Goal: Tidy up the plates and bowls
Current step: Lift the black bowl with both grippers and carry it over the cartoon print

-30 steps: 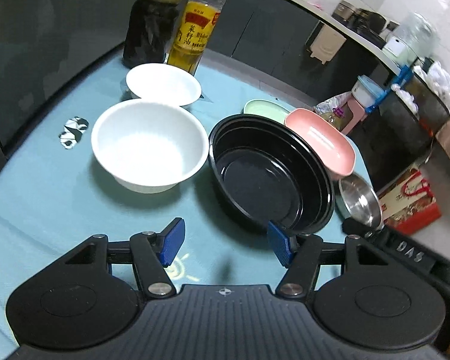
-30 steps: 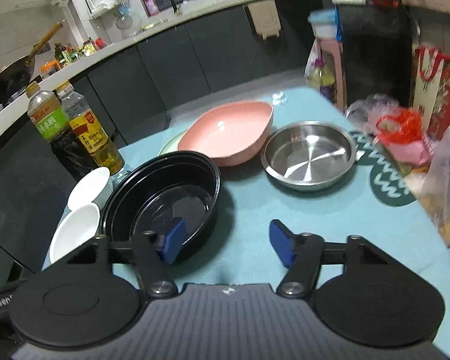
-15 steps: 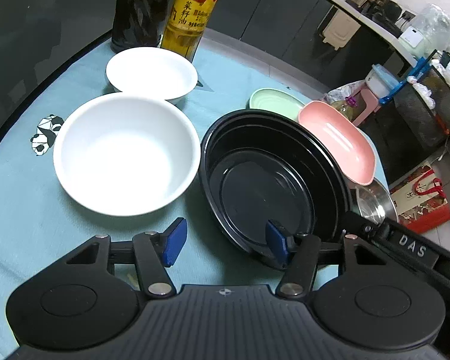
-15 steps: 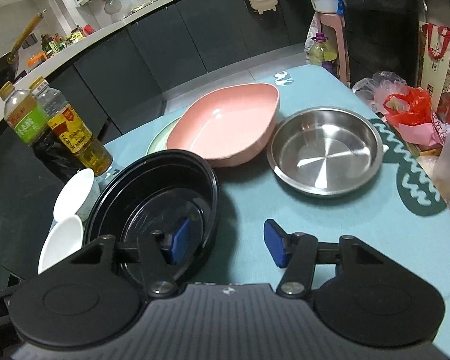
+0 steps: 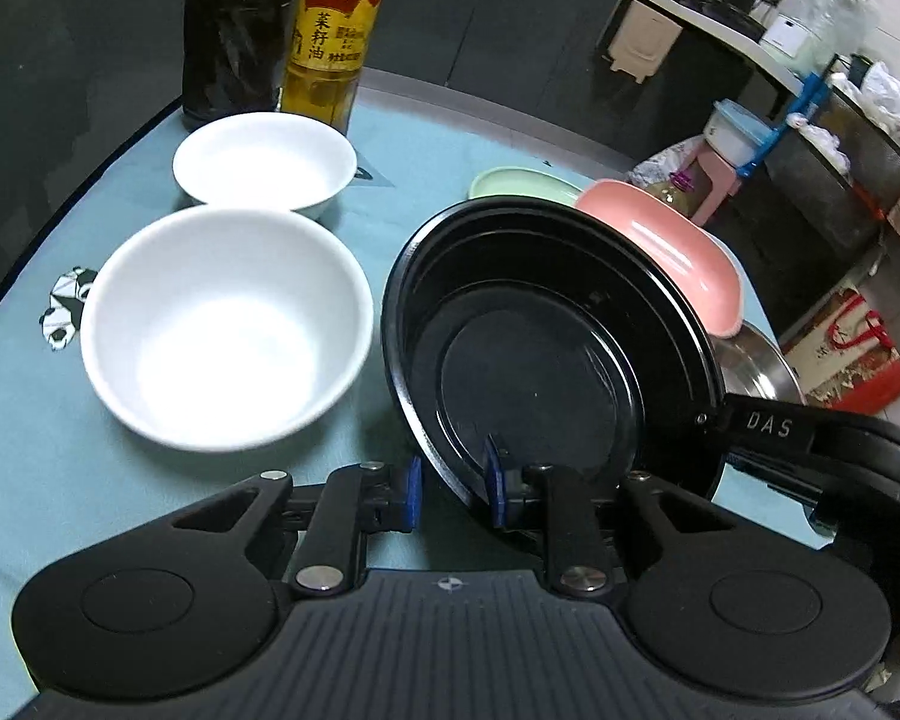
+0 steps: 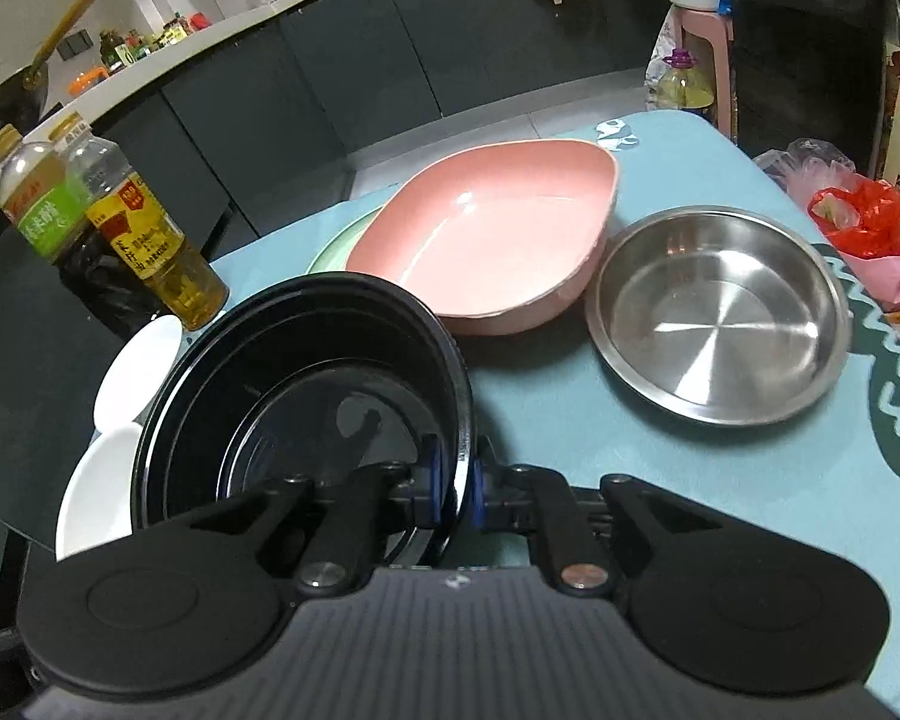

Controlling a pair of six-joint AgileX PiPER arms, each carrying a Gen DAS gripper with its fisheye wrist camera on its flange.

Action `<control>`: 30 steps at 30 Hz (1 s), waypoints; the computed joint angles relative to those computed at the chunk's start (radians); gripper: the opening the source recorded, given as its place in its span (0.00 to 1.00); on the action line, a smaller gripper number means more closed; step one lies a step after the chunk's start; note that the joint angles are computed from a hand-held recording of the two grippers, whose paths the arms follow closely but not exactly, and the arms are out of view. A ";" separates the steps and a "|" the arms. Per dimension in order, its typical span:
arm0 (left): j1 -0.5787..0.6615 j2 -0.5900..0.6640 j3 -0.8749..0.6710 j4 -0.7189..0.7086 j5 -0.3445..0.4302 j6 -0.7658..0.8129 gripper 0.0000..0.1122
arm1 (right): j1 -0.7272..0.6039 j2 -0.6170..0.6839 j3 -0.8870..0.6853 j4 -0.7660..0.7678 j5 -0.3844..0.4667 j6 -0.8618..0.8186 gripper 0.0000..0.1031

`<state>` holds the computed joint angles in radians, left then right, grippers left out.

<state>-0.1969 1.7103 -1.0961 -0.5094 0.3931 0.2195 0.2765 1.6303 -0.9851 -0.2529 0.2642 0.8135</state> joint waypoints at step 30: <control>0.200 -0.525 0.505 -0.276 0.128 0.456 0.18 | 0.493 -0.360 0.305 -0.636 0.281 0.911 0.14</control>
<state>0.0030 1.1857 -0.5914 -0.7850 0.5212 0.6753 0.7695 1.2704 -0.6802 -0.8885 0.5453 1.7246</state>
